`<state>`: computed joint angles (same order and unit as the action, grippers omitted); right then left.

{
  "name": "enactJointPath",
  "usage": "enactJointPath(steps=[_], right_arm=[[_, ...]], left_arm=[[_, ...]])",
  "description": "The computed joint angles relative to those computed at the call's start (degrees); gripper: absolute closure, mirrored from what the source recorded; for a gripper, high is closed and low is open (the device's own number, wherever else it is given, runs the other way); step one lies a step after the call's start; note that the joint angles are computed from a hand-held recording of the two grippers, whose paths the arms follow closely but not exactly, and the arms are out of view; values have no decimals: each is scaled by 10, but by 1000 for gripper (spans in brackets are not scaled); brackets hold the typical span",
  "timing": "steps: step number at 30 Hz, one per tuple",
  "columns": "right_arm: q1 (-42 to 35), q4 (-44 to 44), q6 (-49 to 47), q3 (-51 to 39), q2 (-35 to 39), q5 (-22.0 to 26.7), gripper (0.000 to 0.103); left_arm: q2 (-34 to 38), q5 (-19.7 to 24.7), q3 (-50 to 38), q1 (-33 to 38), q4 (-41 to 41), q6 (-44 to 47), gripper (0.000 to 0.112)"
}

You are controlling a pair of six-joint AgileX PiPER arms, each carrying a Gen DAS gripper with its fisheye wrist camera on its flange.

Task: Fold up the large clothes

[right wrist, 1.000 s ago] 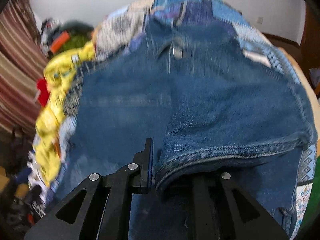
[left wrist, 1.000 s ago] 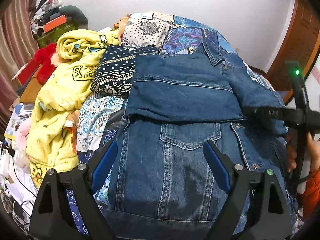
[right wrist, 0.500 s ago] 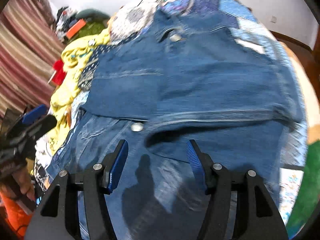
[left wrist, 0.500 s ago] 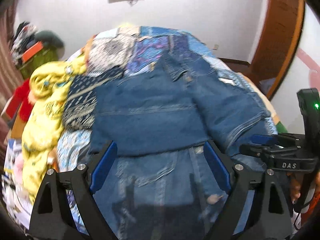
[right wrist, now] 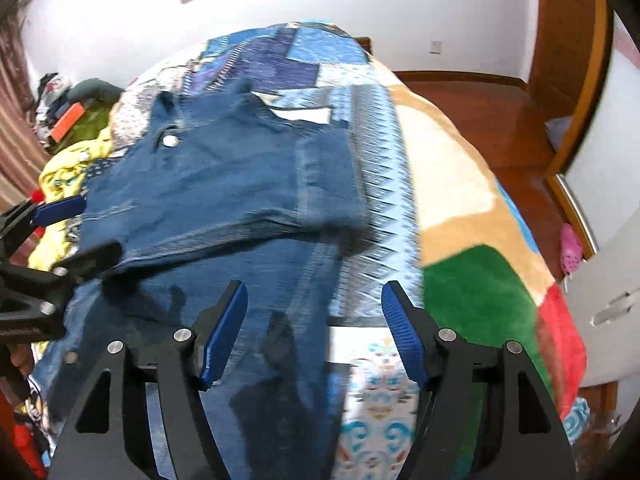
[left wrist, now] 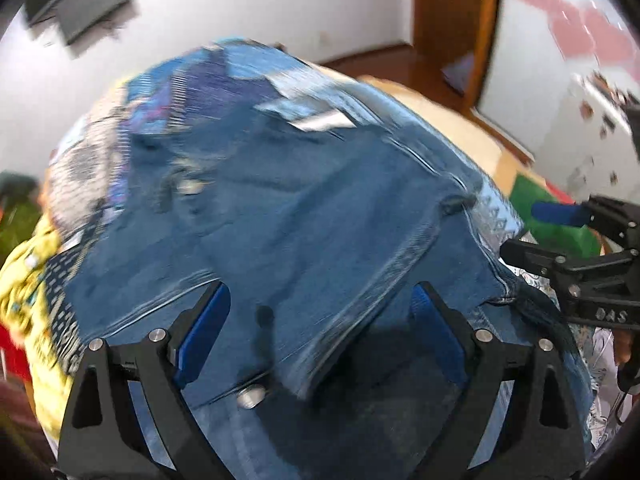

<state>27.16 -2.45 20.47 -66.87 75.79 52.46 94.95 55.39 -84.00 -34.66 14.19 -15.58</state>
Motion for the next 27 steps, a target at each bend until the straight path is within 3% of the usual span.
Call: enactJointPath(steps=[6, 8, 11, 15, 19, 27], right_arm=[[-28, 17, -25, 30, 5, -7, 37], [-25, 11, -22, 35, 13, -9, 37], [-25, 7, -20, 41, 11, -9, 34], [-19, -7, -11, 45, 10, -11, 32], [-20, -6, -15, 31, 16, 4, 32], [11, -18, -5, -50, 39, 15, 32]], left_arm=[[117, 15, -97, -14, -27, 49, 21], [133, 5, -112, -13, -29, 54, 29], [153, 0, -135, -15, -6, 45, 50], [148, -17, -149, 12, -63, 84, 98], [104, -38, -130, 41, -67, 74, 106], [-49, -75, -37, 163, -75, 88, 108]])
